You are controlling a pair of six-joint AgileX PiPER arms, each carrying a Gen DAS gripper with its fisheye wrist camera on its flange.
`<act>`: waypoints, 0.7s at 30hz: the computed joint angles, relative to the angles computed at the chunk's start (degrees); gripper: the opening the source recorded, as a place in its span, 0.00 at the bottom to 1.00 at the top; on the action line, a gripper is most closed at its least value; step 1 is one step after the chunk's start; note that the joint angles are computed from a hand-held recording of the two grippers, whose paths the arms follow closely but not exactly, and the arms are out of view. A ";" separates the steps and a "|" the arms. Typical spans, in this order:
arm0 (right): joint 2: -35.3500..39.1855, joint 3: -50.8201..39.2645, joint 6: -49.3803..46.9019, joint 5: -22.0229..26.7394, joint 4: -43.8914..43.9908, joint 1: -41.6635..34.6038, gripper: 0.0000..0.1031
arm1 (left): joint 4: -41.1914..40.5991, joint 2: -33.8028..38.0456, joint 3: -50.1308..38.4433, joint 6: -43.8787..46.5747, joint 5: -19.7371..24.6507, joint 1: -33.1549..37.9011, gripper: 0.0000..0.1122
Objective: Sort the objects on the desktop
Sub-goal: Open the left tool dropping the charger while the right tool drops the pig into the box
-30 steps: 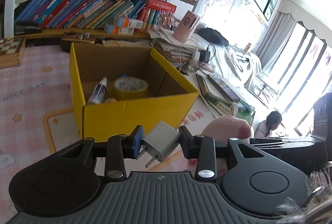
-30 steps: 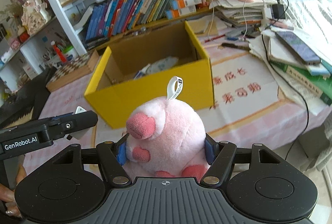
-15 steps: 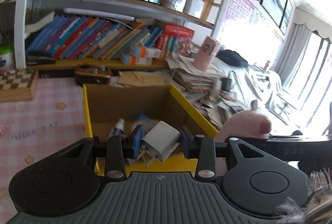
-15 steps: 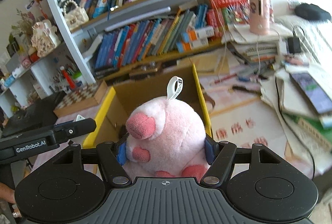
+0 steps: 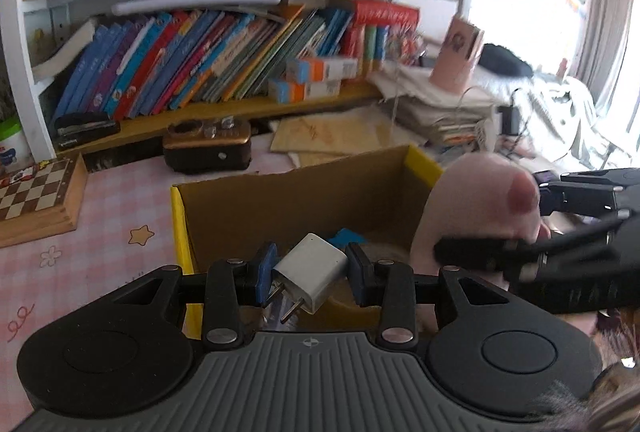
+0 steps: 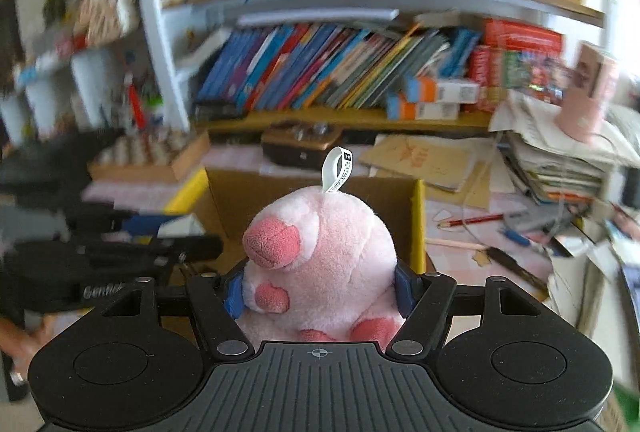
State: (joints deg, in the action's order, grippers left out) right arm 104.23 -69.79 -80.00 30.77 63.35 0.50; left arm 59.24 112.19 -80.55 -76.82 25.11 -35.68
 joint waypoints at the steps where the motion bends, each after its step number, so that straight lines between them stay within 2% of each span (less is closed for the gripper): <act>1: 1.41 -1.89 1.68 0.22 -2.79 0.65 0.67 | -3.91 1.47 -2.33 4.43 0.38 0.86 0.31; 5: 6.60 -9.57 8.16 1.53 -13.82 3.18 0.67 | -15.98 6.30 -10.53 18.49 3.71 3.30 0.31; 10: 11.41 -18.24 14.09 4.86 -25.01 5.60 0.68 | -27.77 12.04 -20.94 31.77 10.92 4.69 0.31; 15: 14.67 -23.75 16.06 8.27 -29.70 6.91 0.69 | -30.31 13.07 -23.23 33.21 13.65 5.32 0.31; 18: 15.37 -24.90 16.53 8.66 -30.87 7.43 0.71 | -29.96 12.49 -22.43 32.15 13.23 5.38 0.33; 21: 15.69 -25.15 16.22 8.57 -30.43 7.37 0.74 | -26.22 11.75 -21.34 28.94 13.53 4.81 0.43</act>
State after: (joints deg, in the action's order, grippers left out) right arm 119.92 -94.94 -63.78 39.34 32.93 7.87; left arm 33.03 123.94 -101.89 -47.88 38.63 -30.87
